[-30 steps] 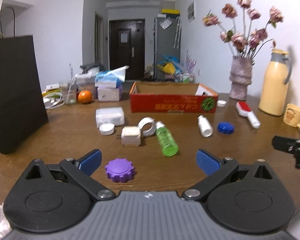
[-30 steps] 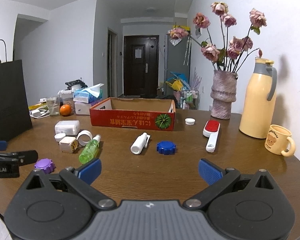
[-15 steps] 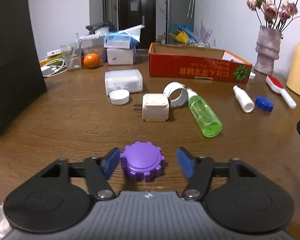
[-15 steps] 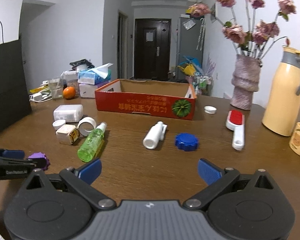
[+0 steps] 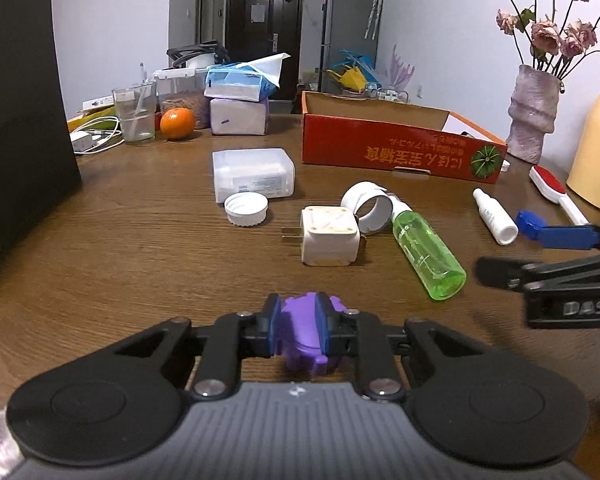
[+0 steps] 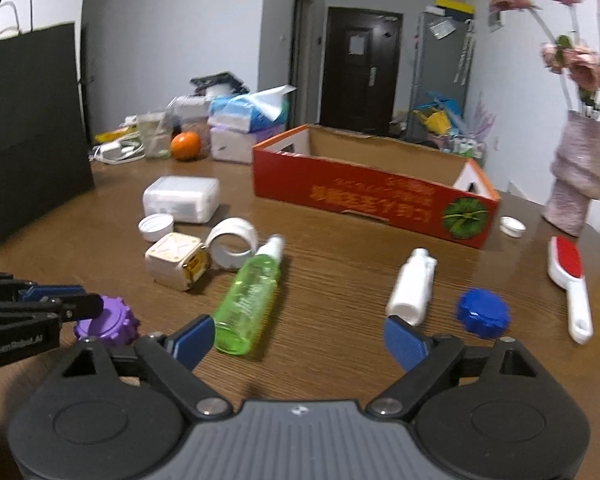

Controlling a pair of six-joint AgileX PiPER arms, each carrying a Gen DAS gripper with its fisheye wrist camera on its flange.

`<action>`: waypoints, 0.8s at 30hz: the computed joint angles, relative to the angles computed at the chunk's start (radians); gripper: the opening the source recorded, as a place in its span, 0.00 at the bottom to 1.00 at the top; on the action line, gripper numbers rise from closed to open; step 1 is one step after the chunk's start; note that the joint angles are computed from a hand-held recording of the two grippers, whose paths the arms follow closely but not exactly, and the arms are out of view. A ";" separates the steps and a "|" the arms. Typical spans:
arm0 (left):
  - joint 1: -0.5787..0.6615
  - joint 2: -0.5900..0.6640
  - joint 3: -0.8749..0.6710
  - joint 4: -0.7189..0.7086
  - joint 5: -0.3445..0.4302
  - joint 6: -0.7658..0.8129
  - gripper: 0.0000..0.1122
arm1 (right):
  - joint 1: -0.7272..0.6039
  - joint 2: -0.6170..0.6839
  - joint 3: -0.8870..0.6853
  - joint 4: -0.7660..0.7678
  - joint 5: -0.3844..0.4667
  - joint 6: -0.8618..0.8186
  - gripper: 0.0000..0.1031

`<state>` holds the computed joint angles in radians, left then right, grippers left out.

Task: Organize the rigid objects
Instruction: 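Grasp the green spray bottle with the right gripper while the left gripper holds the purple cap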

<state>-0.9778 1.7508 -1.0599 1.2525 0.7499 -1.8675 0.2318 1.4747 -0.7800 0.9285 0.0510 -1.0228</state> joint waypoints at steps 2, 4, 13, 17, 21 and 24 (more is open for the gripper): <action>0.002 -0.008 0.009 0.003 -0.013 0.001 0.28 | 0.019 0.021 -0.016 -0.074 -0.003 0.079 0.88; 0.000 -0.019 0.023 0.020 -0.024 -0.014 0.48 | 0.023 0.031 -0.023 -0.082 -0.002 0.091 0.88; 0.016 0.033 -0.026 -0.029 -0.053 0.062 0.58 | -0.016 0.062 -0.056 -0.143 0.059 0.152 0.89; 0.039 0.028 -0.017 -0.039 -0.095 0.057 0.48 | -0.014 0.065 -0.057 -0.093 0.064 0.095 0.88; 0.029 0.018 -0.004 -0.010 -0.079 0.023 0.48 | -0.003 0.086 -0.078 -0.187 0.059 0.193 0.88; 0.028 0.014 -0.004 -0.013 -0.071 0.024 0.48 | 0.009 0.110 -0.104 -0.291 0.058 0.297 0.88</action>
<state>-0.9502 1.7650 -1.0642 1.2393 0.6794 -1.8440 0.2405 1.5846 -0.8839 0.6373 0.1088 -0.7257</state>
